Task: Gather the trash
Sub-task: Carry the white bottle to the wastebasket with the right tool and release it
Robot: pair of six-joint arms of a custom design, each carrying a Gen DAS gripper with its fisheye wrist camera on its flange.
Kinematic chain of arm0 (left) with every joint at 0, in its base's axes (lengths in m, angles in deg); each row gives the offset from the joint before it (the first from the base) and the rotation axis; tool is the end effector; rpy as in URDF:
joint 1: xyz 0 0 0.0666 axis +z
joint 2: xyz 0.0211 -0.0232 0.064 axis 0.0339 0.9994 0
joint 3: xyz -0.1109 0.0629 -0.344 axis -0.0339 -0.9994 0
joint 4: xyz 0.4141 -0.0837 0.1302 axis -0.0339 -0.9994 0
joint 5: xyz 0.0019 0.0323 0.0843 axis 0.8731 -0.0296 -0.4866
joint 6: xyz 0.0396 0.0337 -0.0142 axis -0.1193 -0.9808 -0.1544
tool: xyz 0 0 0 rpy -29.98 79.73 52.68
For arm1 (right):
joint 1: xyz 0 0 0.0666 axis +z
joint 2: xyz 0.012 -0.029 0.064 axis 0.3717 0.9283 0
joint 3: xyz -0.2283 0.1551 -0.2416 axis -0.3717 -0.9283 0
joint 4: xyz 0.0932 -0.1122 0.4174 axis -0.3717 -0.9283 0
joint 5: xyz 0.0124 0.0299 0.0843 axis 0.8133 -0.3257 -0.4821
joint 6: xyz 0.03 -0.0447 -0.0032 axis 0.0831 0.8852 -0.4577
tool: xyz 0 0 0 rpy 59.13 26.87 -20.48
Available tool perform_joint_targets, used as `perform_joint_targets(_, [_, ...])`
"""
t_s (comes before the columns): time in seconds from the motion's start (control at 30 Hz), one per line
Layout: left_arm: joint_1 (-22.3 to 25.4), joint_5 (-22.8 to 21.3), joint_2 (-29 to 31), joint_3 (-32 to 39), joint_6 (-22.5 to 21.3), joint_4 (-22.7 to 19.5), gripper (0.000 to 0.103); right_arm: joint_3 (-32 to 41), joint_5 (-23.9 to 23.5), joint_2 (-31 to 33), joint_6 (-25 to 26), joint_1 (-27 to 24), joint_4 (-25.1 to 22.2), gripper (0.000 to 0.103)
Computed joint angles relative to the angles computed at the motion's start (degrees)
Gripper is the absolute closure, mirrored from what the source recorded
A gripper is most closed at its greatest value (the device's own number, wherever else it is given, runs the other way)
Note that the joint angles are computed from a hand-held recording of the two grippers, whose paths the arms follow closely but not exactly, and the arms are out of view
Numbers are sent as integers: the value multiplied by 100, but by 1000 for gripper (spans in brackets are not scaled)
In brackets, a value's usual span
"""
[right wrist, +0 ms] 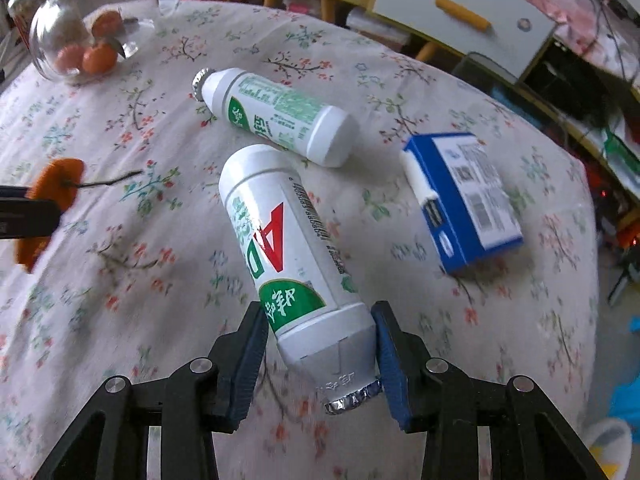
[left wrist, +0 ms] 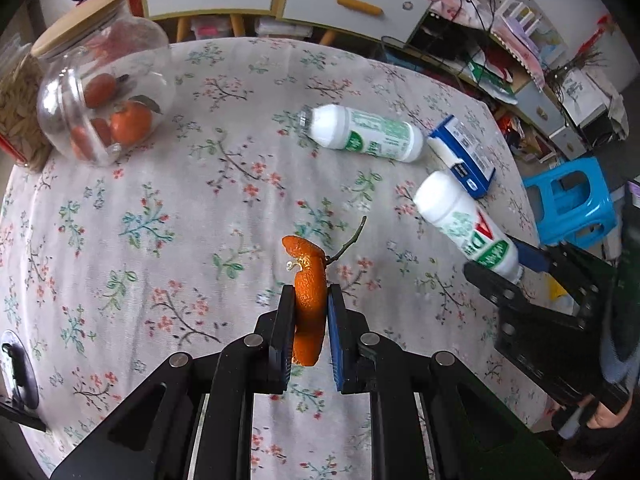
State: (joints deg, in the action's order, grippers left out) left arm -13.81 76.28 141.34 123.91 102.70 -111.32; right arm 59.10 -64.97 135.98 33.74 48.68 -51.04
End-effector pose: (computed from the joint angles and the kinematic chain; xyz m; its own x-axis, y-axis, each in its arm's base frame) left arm 0.3593 -0.0997 0.3676 -0.7866 -0.5412 -0.2972 -0.4877 0.8398 -0.2385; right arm 0.4681 0.2410 0.3609 -0.4442 -0.8062 -0.3907 -0.8445 0.5224 -0.1177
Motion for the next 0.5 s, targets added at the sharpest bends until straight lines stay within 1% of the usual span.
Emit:
perform_joint_targets(0.27, [-269, -33, 193, 211, 28, 81, 87, -55, -243, -457, -239, -444, -611, 57])
perform_joint_targets(0.4, [-434, -128, 303, 319, 53, 105, 87, -69, -521, -610, -363, -775, -827, 57])
perform_joint_targets(0.5, [-533, -179, 416, 393, 88, 123, 87, -95, -665, -696, -462, -997, -877, 57])
